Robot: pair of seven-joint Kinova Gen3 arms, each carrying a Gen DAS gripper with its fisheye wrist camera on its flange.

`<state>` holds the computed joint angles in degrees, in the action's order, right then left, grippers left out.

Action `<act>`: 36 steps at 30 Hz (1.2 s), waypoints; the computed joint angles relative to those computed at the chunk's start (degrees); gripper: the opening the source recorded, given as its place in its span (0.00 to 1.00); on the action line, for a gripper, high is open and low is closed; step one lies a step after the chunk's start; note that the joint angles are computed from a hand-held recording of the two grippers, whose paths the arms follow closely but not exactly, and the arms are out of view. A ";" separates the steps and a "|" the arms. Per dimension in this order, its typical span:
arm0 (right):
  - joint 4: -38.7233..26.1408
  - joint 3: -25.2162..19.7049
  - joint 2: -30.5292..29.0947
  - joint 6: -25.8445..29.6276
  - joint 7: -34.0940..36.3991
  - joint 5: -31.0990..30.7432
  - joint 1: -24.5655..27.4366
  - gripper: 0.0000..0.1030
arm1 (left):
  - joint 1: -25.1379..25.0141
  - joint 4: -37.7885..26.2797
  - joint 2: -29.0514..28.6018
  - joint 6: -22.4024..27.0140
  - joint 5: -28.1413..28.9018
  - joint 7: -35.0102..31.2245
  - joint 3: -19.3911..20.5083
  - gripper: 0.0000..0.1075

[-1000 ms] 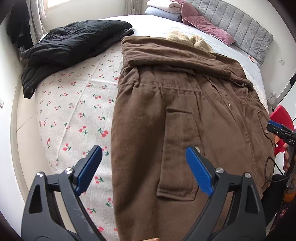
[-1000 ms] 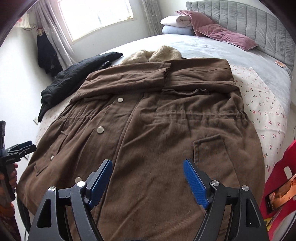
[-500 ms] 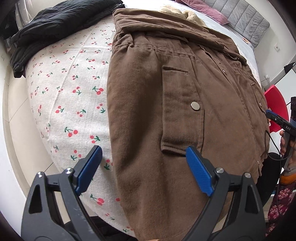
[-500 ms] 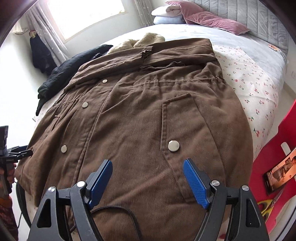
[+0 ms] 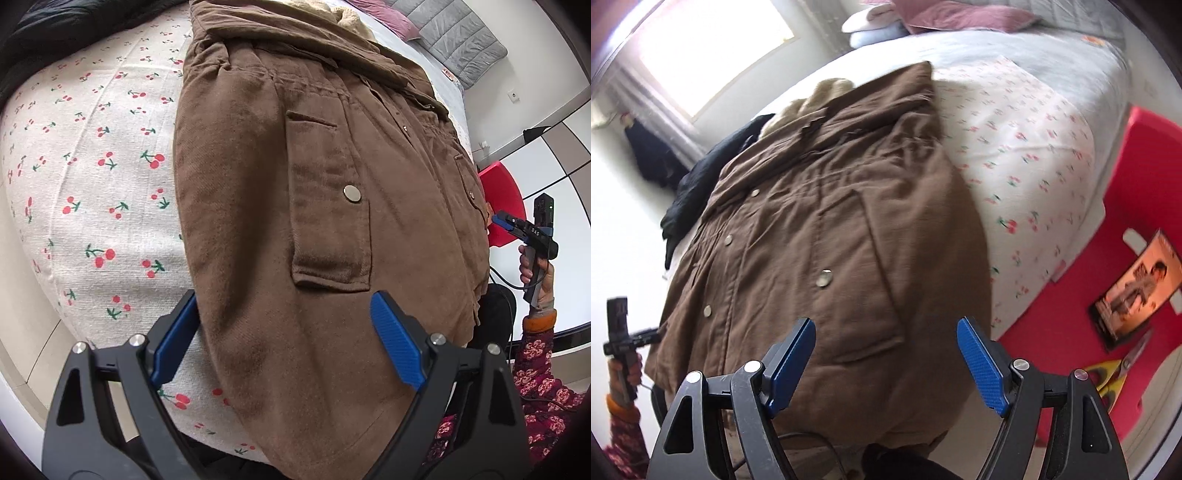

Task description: Fold large clothes

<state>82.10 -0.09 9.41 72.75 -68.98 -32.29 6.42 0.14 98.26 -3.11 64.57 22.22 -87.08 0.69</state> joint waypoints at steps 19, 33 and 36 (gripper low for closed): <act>-3.55 -3.62 11.01 16.58 11.13 -5.88 6.85 0.45 | -3.38 7.34 0.00 2.94 21.63 -14.15 -2.38 0.48; 0.71 2.46 -1.39 16.11 19.26 -20.95 10.78 0.03 | -1.12 5.67 -4.99 -4.90 26.32 -9.48 -3.09 0.13; -0.64 2.37 -2.40 13.95 19.97 -25.88 9.65 0.01 | -0.71 4.69 -5.39 -7.25 29.01 -10.64 -4.09 0.13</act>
<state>81.46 2.28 7.01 86.70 -49.01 -58.16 16.07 -0.57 102.95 -8.50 57.32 51.23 -97.72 -3.40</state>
